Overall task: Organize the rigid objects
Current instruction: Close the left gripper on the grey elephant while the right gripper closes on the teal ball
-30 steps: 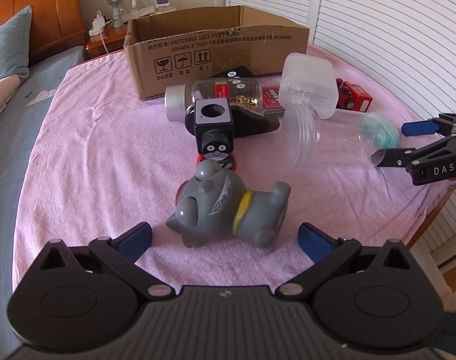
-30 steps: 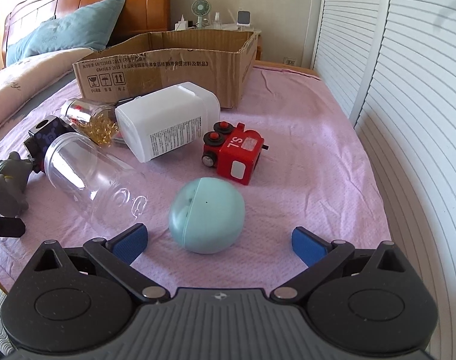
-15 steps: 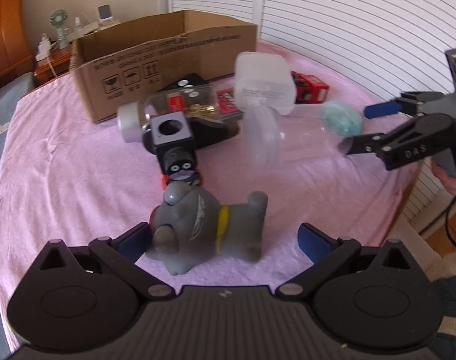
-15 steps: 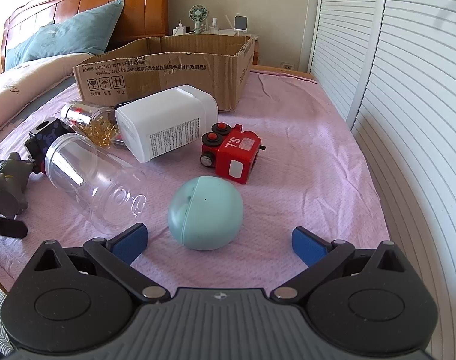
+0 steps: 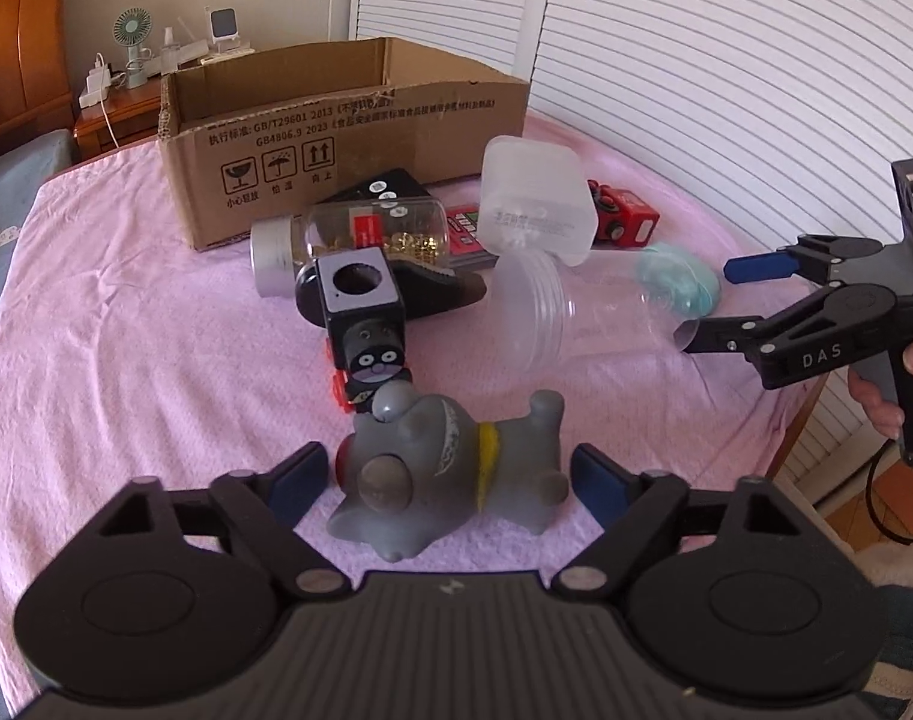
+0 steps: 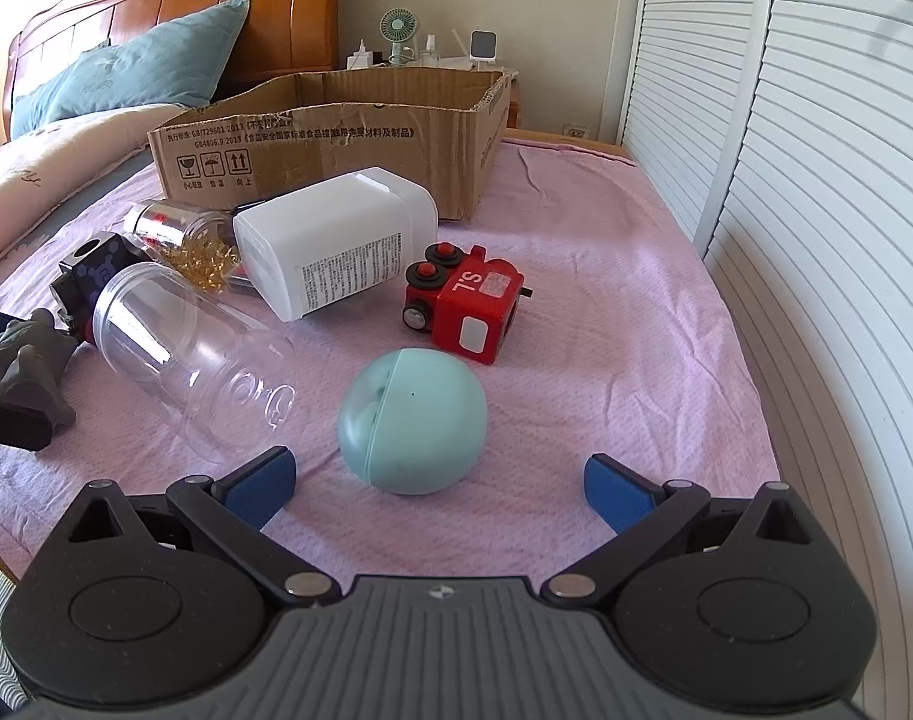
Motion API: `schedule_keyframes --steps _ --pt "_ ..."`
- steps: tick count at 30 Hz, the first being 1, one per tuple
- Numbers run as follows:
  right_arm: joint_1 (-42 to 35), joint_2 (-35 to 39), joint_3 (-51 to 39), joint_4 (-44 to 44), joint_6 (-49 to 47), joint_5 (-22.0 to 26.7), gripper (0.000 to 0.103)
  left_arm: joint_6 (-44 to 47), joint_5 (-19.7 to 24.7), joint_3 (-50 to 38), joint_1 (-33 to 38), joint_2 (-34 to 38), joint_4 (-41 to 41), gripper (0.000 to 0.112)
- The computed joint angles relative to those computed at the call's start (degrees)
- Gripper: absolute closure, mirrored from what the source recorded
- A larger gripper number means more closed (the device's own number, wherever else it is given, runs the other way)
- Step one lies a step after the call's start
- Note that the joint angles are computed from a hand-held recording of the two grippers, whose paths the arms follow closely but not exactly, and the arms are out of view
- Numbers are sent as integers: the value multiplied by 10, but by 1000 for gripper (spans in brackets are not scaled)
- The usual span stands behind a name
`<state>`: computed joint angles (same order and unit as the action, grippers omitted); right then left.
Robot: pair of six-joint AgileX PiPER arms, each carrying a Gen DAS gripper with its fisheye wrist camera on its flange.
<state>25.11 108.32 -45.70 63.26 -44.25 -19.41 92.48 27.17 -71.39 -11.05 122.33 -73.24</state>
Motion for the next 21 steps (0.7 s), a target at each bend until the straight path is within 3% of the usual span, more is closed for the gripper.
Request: schedule_keyframes --steps 1,7,12,17,21 --pt "1 0 -1 8 -5 -1 0 23 -8 9 -1 -4 -26 39" --pt "11 8 -14 64 -52 -22 2 61 -44 56 -8 -32 -96 40" --pt "11 15 -31 66 -54 -19 19 107 -69 89 -14 -48 -169 40" --pt "24 21 -42 70 -66 -26 39 112 -78 88 -19 -47 -172 39" --pt "16 16 -43 79 -73 -13 44 102 -80 77 -21 -45 -144 39"
